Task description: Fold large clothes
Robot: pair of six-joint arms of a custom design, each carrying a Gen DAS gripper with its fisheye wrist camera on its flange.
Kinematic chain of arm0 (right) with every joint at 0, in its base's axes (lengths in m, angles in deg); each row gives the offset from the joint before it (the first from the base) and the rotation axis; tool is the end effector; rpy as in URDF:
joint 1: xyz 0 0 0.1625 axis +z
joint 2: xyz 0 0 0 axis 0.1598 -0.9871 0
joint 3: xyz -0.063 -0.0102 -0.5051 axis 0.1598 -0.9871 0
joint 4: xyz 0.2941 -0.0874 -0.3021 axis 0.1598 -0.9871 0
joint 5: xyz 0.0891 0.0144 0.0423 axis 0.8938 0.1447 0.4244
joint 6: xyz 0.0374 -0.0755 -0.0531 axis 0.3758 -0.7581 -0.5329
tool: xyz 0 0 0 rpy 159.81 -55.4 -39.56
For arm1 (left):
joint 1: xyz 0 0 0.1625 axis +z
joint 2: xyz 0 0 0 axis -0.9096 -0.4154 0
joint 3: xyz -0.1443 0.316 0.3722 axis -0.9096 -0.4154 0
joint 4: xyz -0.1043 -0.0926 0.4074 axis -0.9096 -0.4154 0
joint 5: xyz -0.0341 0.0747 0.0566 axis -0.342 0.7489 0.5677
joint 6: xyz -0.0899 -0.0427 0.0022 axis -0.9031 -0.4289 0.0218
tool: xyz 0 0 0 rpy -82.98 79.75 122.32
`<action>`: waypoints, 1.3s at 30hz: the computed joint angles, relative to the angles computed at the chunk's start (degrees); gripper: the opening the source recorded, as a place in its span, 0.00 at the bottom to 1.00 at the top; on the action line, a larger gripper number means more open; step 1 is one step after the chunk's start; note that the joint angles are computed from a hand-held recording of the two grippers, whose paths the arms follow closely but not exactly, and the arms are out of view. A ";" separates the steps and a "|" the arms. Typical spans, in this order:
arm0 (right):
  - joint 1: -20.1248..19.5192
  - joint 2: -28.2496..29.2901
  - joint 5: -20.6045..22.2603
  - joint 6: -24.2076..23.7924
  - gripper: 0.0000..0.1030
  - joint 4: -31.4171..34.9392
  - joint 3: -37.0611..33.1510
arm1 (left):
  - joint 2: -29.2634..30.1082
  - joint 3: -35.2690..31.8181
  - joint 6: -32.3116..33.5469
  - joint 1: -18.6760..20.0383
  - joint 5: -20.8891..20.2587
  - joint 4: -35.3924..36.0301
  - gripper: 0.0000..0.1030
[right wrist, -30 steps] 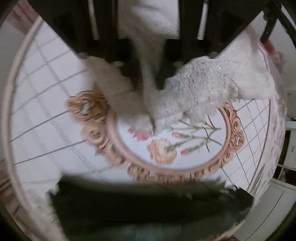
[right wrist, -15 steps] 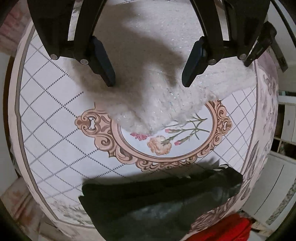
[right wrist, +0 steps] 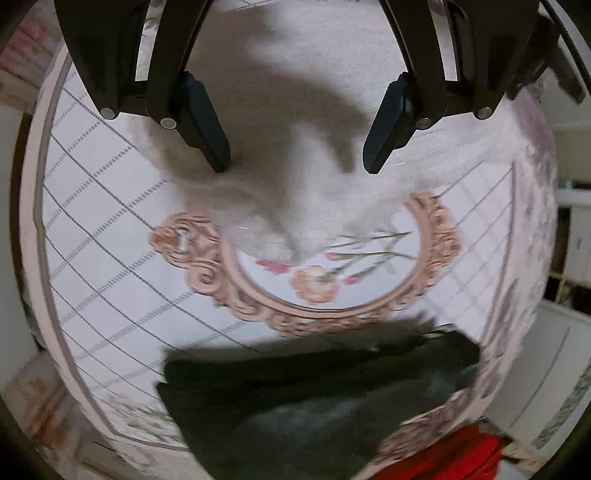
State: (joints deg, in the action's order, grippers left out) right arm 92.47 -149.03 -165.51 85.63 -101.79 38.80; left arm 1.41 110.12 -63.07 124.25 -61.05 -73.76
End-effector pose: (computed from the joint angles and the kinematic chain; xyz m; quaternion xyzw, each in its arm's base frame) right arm 0.2086 -0.6639 0.4092 -0.2665 -0.9013 0.2030 0.2748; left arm -0.2807 -0.8182 0.3234 -0.0553 0.9629 -0.1284 0.2306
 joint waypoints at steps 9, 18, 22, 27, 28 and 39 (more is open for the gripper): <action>3.54 7.02 12.64 -4.04 0.77 1.11 -7.30 | -5.01 8.56 -0.52 -2.45 14.97 1.31 0.75; 4.77 22.94 27.88 -1.16 0.78 -3.09 -12.27 | -6.62 10.93 -9.02 -0.19 25.06 14.27 0.81; 6.23 28.69 22.79 1.45 0.90 -2.01 -16.34 | -8.01 12.84 -8.53 0.91 23.22 12.67 0.81; 10.42 36.88 5.89 2.53 0.67 13.39 -27.83 | -8.26 14.50 -4.55 2.77 17.20 8.86 0.81; 11.09 37.53 3.26 2.80 0.45 14.82 -28.54 | -8.46 15.07 -3.55 2.95 16.23 7.50 0.81; 15.77 34.71 2.66 -9.10 0.16 5.72 -22.20 | -9.77 19.95 8.70 3.92 12.05 -5.56 0.96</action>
